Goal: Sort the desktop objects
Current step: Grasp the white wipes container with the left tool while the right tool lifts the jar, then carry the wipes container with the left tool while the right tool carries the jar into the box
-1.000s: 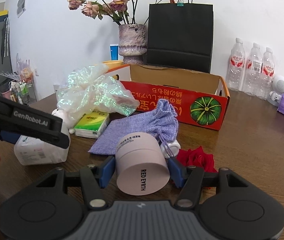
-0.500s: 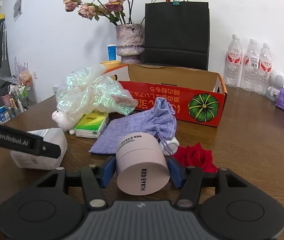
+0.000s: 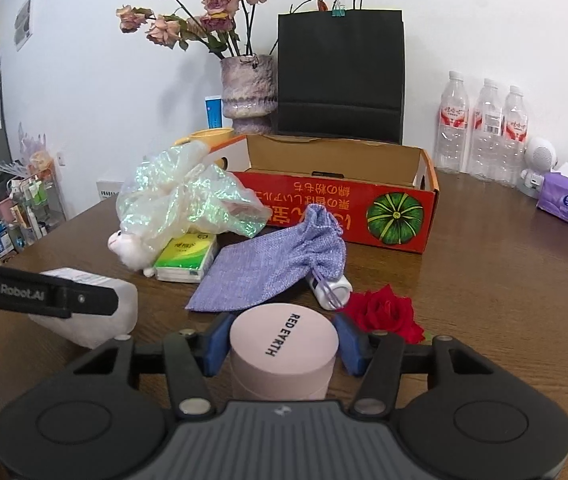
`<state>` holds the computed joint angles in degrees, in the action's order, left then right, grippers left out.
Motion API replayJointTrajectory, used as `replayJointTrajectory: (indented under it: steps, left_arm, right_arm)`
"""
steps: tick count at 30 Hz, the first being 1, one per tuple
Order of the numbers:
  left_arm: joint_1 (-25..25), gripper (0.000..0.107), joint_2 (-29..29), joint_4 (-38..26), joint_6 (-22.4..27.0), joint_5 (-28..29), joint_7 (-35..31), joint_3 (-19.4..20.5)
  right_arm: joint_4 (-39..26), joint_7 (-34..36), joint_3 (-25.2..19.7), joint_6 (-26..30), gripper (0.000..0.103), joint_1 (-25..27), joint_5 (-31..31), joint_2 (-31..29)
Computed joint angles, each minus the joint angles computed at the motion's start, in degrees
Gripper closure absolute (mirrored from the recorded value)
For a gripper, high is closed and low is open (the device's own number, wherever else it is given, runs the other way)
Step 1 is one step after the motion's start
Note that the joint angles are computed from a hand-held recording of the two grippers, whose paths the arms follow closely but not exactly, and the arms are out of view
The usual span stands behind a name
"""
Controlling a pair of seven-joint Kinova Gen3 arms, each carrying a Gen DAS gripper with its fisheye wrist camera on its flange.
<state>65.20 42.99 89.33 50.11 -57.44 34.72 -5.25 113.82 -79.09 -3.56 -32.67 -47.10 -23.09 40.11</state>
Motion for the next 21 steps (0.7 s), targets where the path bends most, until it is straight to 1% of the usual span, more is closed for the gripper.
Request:
replayJointTrajectory:
  steps: [6, 12, 19, 21]
  left_arm:
    - [1.4, 0.02, -1.0, 2.7, -1.1, -3.0, 3.6, -0.6]
    - [2.0, 0.02, -1.3, 4.4, -0.8, -6.3, 6.5, 0.1]
    - [1.8, 0.02, -1.9, 5.8, 0.0, -9.1, 8.2, 1.4]
    - [1.7, 0.02, -2.4, 6.3, 0.5, -10.1, 8.5, 1.6]
  right_arm:
    - [1.3, 2.0, 1.4, -1.0, 0.049, -2.7, -3.7, -1.2]
    - [1.2, 4.7, 2.1, -0.6, 0.049, -4.5, -7.4, -1.3]
    - [1.7, 5.6, 1.9, -1.3, 0.049, -4.8, -9.3, -1.9]
    - [1.8, 5.0, 1.0, -0.9, 0.049, -3.7, -8.5, -2.6]
